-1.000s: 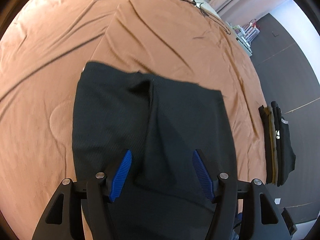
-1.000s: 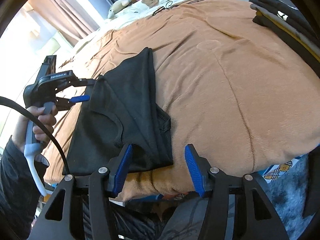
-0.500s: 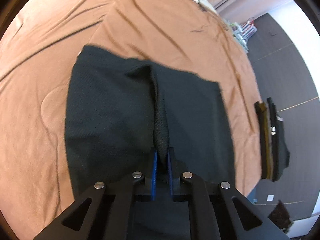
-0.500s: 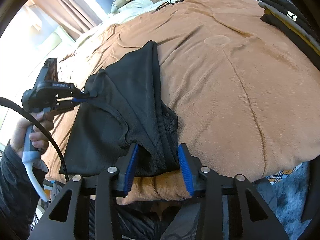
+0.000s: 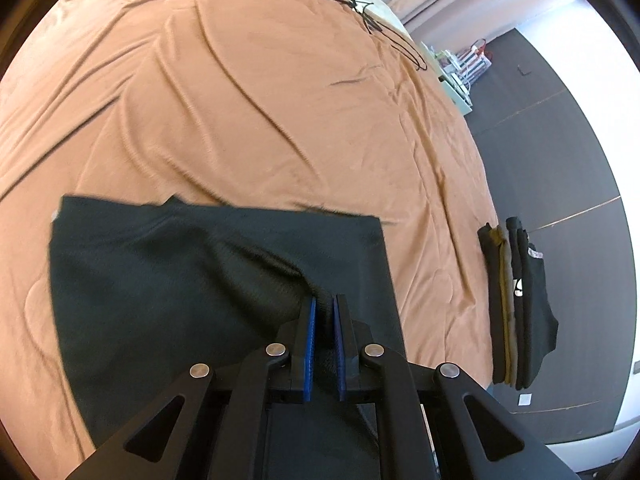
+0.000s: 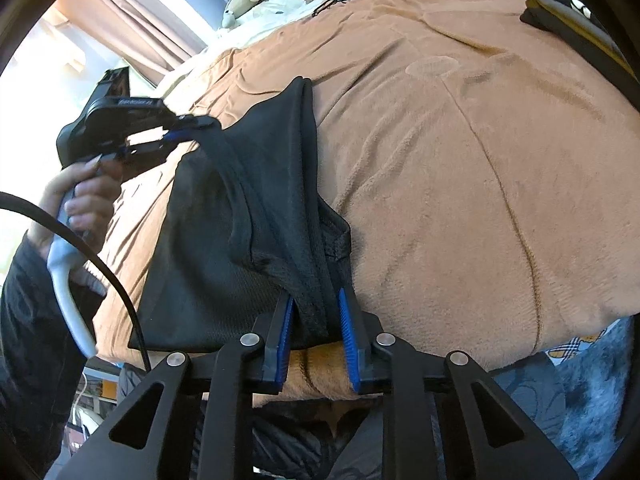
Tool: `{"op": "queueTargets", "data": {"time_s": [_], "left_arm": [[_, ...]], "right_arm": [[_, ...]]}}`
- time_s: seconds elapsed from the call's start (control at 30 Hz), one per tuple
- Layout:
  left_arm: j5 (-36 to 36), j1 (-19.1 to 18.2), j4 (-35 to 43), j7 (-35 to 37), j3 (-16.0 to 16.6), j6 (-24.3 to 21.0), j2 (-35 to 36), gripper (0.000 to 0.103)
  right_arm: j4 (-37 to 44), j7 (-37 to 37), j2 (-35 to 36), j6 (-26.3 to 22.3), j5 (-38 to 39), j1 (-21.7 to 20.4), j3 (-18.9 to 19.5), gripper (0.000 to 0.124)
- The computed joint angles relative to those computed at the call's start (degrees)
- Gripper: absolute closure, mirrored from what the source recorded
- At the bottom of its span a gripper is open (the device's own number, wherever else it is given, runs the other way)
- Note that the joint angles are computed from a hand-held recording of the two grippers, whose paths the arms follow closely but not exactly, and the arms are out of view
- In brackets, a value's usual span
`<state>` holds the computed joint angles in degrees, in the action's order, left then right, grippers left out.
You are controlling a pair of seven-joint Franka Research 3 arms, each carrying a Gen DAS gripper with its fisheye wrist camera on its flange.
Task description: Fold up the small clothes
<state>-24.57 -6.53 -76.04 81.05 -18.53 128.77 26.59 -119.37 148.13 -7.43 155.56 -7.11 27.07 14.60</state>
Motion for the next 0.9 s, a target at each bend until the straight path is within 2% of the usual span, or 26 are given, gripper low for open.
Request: {"op": "queueTargets", "data": {"time_s": [0.27,0.43,0.47,0.53,0.6,0.77,0.9], "left_arm": [[5.7,-3.0,11.0,-3.8,0.7,-4.0,7.5,0.094],[7.6,-3.6,12.6,-5.5,0.7,-3.9,8.6,0.092],[7.6,-3.4,12.0,-5.3,0.5,-3.7,8.2,0.091],[7.1,-2.7,9.6,-4.6,0.2,-2.4,6.5,0.081],[6.9,-2.1,7.1,-4.3,0.4,-1.3,4.8,0.077],[5.5,-0.3,-1.0,-3.0,0.7,0.5,-0.8,0.075],[3.1,1.3,-10.0,-0.8,1.2,3.5,-7.0,0.059]], "right_arm": [[-1.4,-1.0,-0.5,1.8,2.6,0.3,-0.1,0.105],[-2.3,-2.6,-0.8,3.5,6.0,0.6,-0.5,0.105],[-2.4,-2.9,-0.8,3.8,6.6,0.6,-0.6,0.105],[-2.8,-3.4,-1.0,4.2,7.6,0.6,-0.6,0.104],[-2.8,-3.4,-1.0,4.2,7.7,0.4,-0.4,0.104],[-3.1,-3.1,-1.1,4.6,8.4,0.2,-0.2,0.104],[-3.0,-2.2,-0.9,4.6,8.2,0.0,0.0,0.104]]}}
